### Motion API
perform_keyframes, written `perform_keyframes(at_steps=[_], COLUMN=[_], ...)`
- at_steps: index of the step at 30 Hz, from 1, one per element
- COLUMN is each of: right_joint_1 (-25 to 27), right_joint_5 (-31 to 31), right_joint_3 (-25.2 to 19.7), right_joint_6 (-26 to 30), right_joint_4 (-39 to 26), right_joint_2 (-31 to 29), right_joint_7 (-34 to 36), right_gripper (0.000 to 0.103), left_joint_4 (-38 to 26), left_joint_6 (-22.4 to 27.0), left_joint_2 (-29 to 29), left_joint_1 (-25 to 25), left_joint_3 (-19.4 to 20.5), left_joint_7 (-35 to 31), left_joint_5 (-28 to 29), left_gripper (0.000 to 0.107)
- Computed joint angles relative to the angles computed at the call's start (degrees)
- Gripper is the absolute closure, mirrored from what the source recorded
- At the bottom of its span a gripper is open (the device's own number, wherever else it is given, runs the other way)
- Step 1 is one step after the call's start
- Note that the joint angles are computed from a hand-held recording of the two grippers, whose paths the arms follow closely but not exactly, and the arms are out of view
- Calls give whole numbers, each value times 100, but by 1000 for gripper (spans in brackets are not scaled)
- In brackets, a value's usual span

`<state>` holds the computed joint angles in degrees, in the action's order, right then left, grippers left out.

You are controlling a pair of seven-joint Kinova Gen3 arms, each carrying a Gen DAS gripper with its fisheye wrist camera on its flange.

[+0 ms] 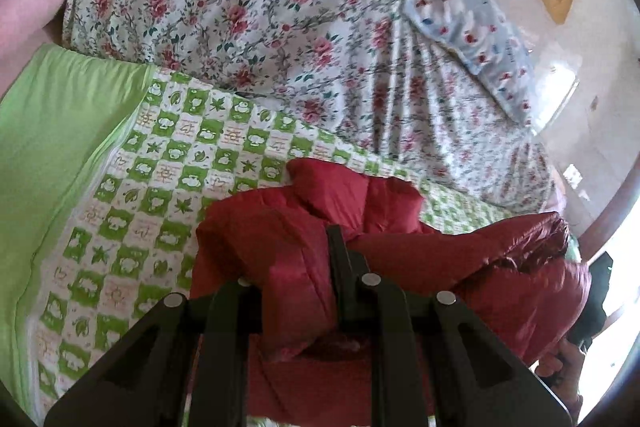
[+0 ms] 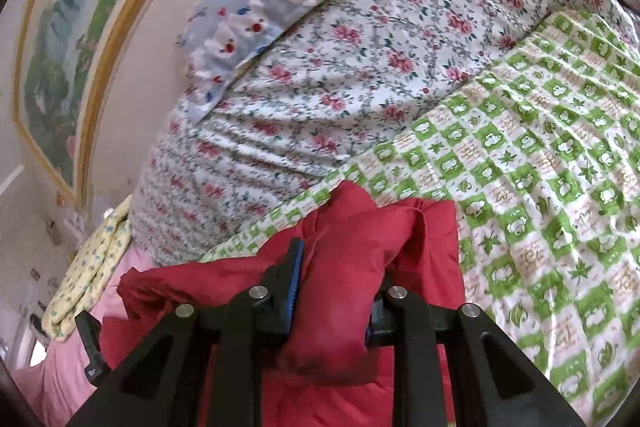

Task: Fold large clothes
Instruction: 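Lift the hem with both grippers and fold it toward the collar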

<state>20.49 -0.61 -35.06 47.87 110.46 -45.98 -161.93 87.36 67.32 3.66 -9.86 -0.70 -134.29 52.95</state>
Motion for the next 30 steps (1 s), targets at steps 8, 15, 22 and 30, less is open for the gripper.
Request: perform_keyframes(at_steps=[8,15,22,30], right_joint_1=[377,535,806,1061], right_joint_5=[365,780,1145,1380], right_joint_3=[-103,-178,-312,-460], right_joint_6=[-598,-1524,-2354,-2710], right_joint_4=[353,980,1444,1544], right_joint_2=[828,1375,1683,1980], right_joint_7=[-151,-889,-1536,-1694], right_gripper=[79,77,72,72], left_joint_4=[-856,-1374,-1750,-1793], left_joint_6=[-674,-1005,-955,-584], left_joint_2=[923,1628,2194,2092], left_joint_1=[564,848,773,346], left_joint_3=[490,811,1084,1225], left_joint_7=[1210,1898,2222,1825], left_joint_5=[-1063,-1737,-1829,-1471], left_gripper=[90,88,86,80])
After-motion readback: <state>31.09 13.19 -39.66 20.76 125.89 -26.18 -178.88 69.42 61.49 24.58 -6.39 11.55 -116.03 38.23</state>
